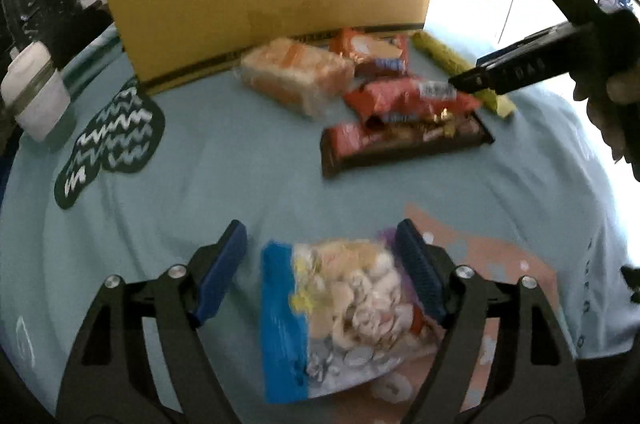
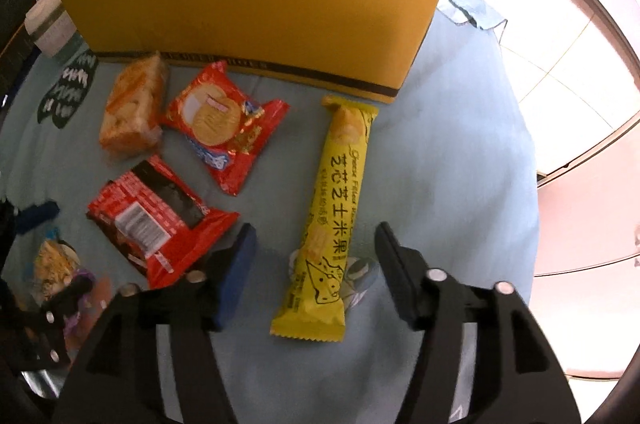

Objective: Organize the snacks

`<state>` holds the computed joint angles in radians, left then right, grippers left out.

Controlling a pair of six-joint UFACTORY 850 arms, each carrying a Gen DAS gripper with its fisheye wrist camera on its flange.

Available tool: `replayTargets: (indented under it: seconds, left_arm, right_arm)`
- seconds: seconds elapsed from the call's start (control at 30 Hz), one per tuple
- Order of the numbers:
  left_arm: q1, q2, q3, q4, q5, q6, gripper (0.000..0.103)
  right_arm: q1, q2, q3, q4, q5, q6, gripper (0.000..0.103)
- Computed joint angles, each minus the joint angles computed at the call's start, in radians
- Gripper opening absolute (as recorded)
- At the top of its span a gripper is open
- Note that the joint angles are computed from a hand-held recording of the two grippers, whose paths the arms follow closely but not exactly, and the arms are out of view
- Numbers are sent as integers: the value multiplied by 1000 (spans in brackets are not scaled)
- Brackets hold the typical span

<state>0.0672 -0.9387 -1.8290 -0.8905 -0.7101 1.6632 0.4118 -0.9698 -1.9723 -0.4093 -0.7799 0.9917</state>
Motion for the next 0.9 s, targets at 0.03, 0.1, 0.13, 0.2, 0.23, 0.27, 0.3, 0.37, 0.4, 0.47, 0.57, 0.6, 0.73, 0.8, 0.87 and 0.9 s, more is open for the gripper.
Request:
replayTargets:
  seconds: [0.03,0.1,0.13,0.2,0.23,0.27,0.3,0.37,0.4,0.47,0.57,0.6,0.73,0.8,0.87,0.9]
  left_arm:
    - [-1,4,10,-8,16,6,84]
    - [0,1,2,12,9,-40,78]
    - [3,3,4,8,-3,-35,54]
    - [4,0,-13,18,-35,-30,38]
    - [4,-3,-23,25,-43,-45,36]
    - [7,-15,-47,39,-60,-71,36]
    - [10,-12,-46,35,-64,-71,36]
    - [18,4,-27,4,-66,-44,36]
    - [24,11,-23,-11,-77,-37,36]
    - [34,14,-27,-38,-95,-36,36]
    - [43,26,-20,-65,-101,-30,36]
    - [44,27,-23,-67,-102,-31,36]
    - [40,22,-34,-50,-92,-51,36]
    - [37,17,-35,-19,-78,-75,36]
    - [28,9,-36,52,-51,-134,40]
    - [23,3,-34,78,-27,-155,47]
  right_arm:
    - [-2,-11,-11,30,-8,-15,63]
    - [-4,9,27,31,21,2,61]
    - [-5,8,26,36,22,-6,39]
    - [-6,17,34,32,40,-11,21]
    - [-6,33,58,20,68,7,21]
    - [-6,42,71,23,82,12,21]
    - [-8,51,86,36,94,5,21]
    - [-12,85,138,34,129,24,21]
    - [-13,105,169,29,151,49,21]
    - [-12,129,198,24,170,74,21]
    - [-4,160,237,5,180,98,21]
    - [3,164,235,5,172,106,21]
    - [12,171,249,14,172,104,21]
    - [19,161,240,39,156,69,21]
    - [19,156,243,89,142,15,22]
    - [20,148,235,107,129,-5,22]
